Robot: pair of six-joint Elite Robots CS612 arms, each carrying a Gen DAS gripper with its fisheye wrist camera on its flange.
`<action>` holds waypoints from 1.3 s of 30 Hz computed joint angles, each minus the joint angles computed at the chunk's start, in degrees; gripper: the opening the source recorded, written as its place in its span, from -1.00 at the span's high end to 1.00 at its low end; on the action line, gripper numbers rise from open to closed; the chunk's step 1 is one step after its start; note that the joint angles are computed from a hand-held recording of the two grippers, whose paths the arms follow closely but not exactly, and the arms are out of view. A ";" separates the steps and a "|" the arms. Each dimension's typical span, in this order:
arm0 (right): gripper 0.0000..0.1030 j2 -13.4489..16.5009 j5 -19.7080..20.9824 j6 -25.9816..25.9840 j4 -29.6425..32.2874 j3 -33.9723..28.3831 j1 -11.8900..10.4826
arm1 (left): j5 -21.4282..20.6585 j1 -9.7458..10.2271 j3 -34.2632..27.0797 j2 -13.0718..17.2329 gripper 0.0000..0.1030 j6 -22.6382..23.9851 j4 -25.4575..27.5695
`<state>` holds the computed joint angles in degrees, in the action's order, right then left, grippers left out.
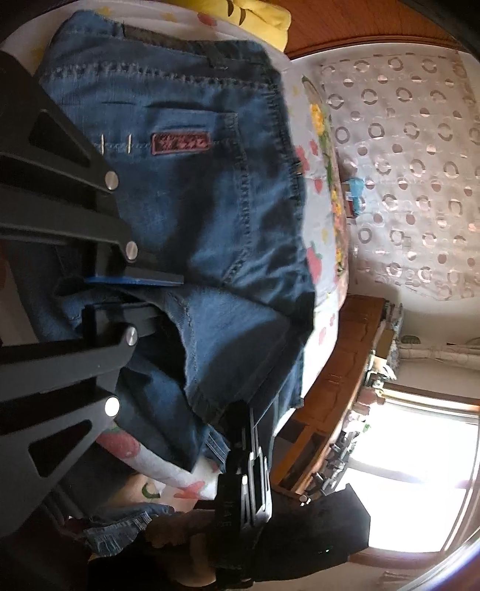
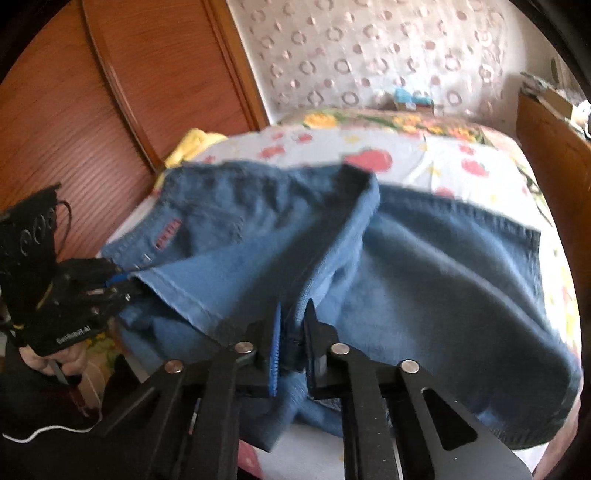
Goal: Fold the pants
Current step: 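Grasp the jeans leg again with the right tool and lift it high, then lower the leg onto the jeans and open the right tool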
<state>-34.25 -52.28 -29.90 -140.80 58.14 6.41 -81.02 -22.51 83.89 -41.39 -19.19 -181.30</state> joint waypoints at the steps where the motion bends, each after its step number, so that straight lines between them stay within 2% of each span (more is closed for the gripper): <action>1: 0.90 -0.20 0.55 0.04 -0.72 0.05 0.04 | 0.21 -0.01 0.55 -0.41 0.93 -0.13 -1.11; 8: 0.93 -0.97 3.97 -0.84 -5.02 -1.85 1.36 | 2.74 -0.24 4.09 -3.60 0.93 0.68 -6.94; 13: 0.94 0.32 6.08 -1.09 -4.89 -6.17 2.87 | 5.78 -0.04 6.37 -5.57 0.93 0.85 -8.75; 20: 0.94 3.46 7.36 -0.49 -2.07 -13.54 5.44 | 8.37 1.31 9.81 -7.35 0.93 -1.76 -9.90; 26: 0.95 6.95 5.41 -2.27 2.80 -20.67 8.35 | 8.33 2.94 11.90 -7.80 0.93 -5.43 -9.88; 29: 0.95 9.66 3.78 -2.61 5.89 -26.00 9.86 | 8.05 3.71 12.51 -7.70 0.93 -6.92 -9.93; 39: 0.95 17.16 -1.83 -4.57 14.40 -40.64 13.14 | 9.81 5.90 13.64 -7.95 0.93 -9.81 -8.75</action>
<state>-17.09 -54.11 -34.47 -126.40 17.50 19.56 -71.21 -16.61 97.52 -49.33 -29.00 -190.05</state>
